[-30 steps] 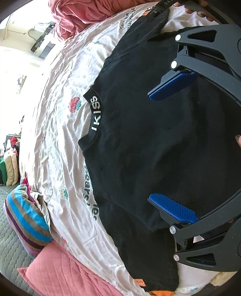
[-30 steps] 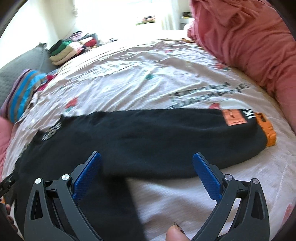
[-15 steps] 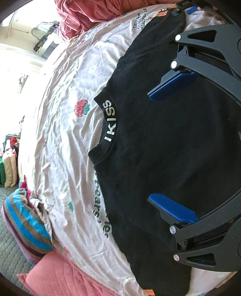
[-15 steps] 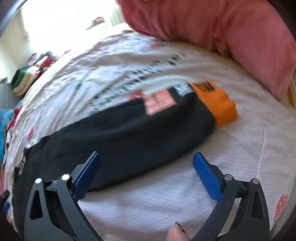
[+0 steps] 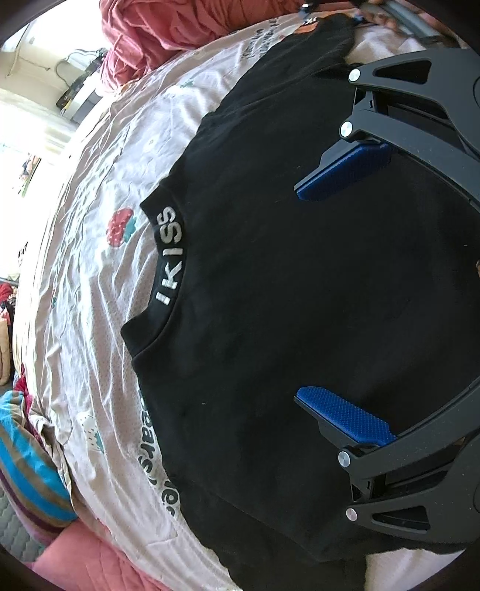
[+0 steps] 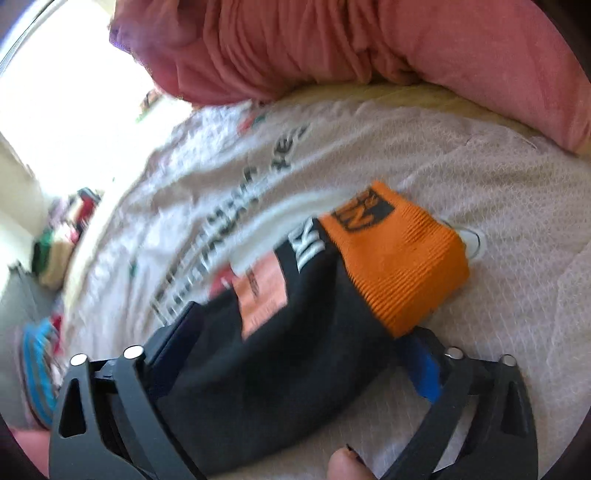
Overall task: Fold small clothes
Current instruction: 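Move the right gripper to a sleeve's orange cuff and grasp it, then carry the held sleeve across the sweatshirt front and lay the cuff down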
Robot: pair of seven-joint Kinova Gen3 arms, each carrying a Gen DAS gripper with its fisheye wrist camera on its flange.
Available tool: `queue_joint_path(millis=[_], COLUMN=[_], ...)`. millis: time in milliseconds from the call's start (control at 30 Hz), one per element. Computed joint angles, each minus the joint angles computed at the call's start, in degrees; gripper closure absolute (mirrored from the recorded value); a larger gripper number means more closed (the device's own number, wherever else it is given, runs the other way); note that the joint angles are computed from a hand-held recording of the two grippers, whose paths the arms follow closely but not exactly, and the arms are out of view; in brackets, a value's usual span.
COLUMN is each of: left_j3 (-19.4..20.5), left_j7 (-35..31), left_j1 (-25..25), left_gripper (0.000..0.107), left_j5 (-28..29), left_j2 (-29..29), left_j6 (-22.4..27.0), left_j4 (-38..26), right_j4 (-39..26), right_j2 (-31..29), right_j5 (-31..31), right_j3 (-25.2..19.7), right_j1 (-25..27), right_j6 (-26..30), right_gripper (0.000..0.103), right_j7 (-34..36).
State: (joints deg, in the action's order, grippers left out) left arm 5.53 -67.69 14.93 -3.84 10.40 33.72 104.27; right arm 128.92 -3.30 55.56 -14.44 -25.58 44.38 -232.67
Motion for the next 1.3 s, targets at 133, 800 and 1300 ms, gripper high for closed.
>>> queue_joint_path(millis=[133, 800, 1300], left_j3=[0.4, -2.5, -6.9], left_j7=[-2.4, -22.1, -45.2], left_j1=[-1.8, -9.8, -18.5], left_gripper=[0.013, 0.013, 0.013], left_j5=[3.5, 26.7, 52.3], left_j2=[-2.3, -9.3, -10.3], left_j6=[-0.2, 1.7, 7.9], left_j4=[0.9, 4.3, 8.7], right_j4=[3.3, -12.4, -30.6], right_j2=[-1.1, 3.6, 19.6], right_j5=[8.2, 18.2, 13.4], right_j3=[-0.9, -4.0, 0.6], right_j1=[-0.5, -10.5, -25.0], right_j6=[-1.5, -0.1, 7.8], right_gripper=[0.076, 0.084, 0.082], right_j7=[-8.9, 17.7, 44.8])
